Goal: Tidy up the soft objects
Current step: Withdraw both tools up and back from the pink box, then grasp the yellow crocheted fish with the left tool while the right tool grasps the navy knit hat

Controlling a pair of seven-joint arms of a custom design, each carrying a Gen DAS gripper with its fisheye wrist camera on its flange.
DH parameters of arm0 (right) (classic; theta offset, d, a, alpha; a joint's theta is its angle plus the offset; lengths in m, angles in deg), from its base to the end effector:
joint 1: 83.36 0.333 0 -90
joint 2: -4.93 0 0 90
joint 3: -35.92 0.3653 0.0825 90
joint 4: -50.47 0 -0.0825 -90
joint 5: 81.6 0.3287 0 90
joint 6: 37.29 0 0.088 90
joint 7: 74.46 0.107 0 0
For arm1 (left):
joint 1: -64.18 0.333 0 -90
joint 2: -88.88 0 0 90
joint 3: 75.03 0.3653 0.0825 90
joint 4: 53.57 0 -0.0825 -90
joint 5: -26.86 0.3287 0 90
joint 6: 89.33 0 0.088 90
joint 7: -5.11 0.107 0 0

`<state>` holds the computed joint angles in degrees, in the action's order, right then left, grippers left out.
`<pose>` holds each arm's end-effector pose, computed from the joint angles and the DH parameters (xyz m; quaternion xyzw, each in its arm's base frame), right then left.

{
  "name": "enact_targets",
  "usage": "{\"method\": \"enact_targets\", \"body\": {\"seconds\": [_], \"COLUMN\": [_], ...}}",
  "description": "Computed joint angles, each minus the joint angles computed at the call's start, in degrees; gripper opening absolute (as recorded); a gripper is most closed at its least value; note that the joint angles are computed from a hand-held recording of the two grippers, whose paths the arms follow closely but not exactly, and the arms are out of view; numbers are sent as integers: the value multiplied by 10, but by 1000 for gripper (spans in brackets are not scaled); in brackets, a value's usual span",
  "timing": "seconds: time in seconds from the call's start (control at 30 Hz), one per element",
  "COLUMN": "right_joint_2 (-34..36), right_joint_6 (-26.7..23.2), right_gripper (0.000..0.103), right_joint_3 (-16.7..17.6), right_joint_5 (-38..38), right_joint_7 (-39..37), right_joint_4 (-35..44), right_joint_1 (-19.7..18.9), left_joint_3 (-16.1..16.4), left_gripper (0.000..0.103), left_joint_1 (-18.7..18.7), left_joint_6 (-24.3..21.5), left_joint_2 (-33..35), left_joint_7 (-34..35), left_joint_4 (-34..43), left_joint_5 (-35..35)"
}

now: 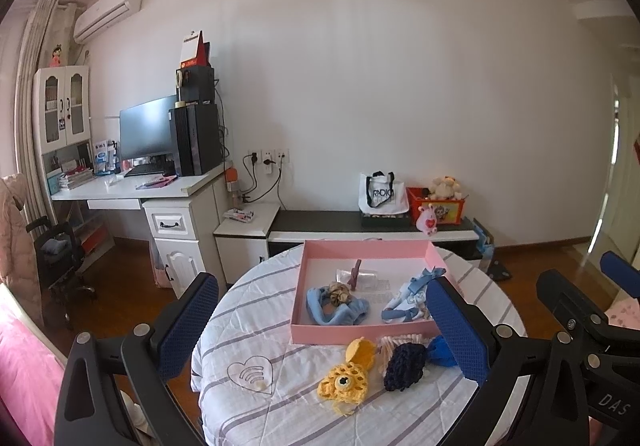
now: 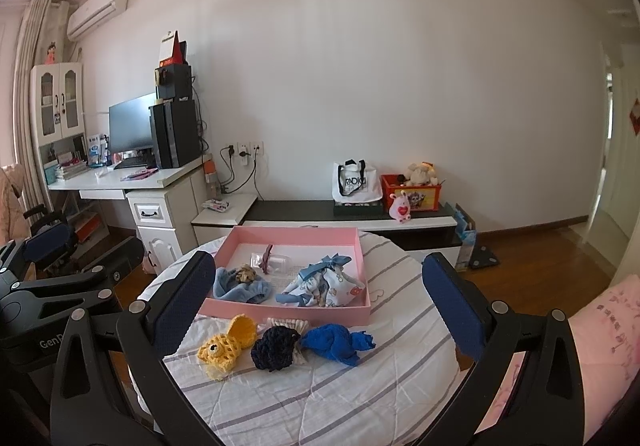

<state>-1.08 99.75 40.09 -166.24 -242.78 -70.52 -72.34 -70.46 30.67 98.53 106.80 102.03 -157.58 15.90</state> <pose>0.4859 0.1249 0.5817 -0.4183 0.7113 -0.4999 0.2631 0.5704 -0.3032 0.5875 -0.4499 0.7084 -0.4677 0.2775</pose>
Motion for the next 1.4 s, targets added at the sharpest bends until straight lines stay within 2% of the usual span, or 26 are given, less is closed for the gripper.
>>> {"method": "enact_targets", "body": {"seconds": [0.13,0.23,0.43,0.63,0.73,0.87,1.4], "right_joint_2": [8,14,31,57,74,89,156], "right_joint_6": [8,25,52,80,83,98,138], "right_gripper": [103,103,103,103,103,103,103], "right_joint_3": [-4,-10,-20,-31,-37,-46,-73], "right_joint_5": [8,22,56,108,151,195,344], "right_joint_7": [-4,-12,-39,-79,-116,-143,-253], "right_joint_4": [4,2,3,4,6,1,2], "right_joint_1": [-1,-5,-12,-19,-21,-25,-30], "left_joint_3": [0,-16,-38,-35,-53,-84,-108], "left_gripper": [103,103,103,103,103,103,103], "left_joint_1": [2,20,49,54,69,92,104], "left_joint_6": [-18,-44,-115,-195,-224,-274,-465], "left_joint_2": [4,9,29,63,79,109,256], "left_joint_7": [-3,-11,-40,-92,-104,-95,-85], "left_joint_4": [8,17,53,112,134,176,389], "left_joint_5": [8,20,62,124,143,148,151]}}
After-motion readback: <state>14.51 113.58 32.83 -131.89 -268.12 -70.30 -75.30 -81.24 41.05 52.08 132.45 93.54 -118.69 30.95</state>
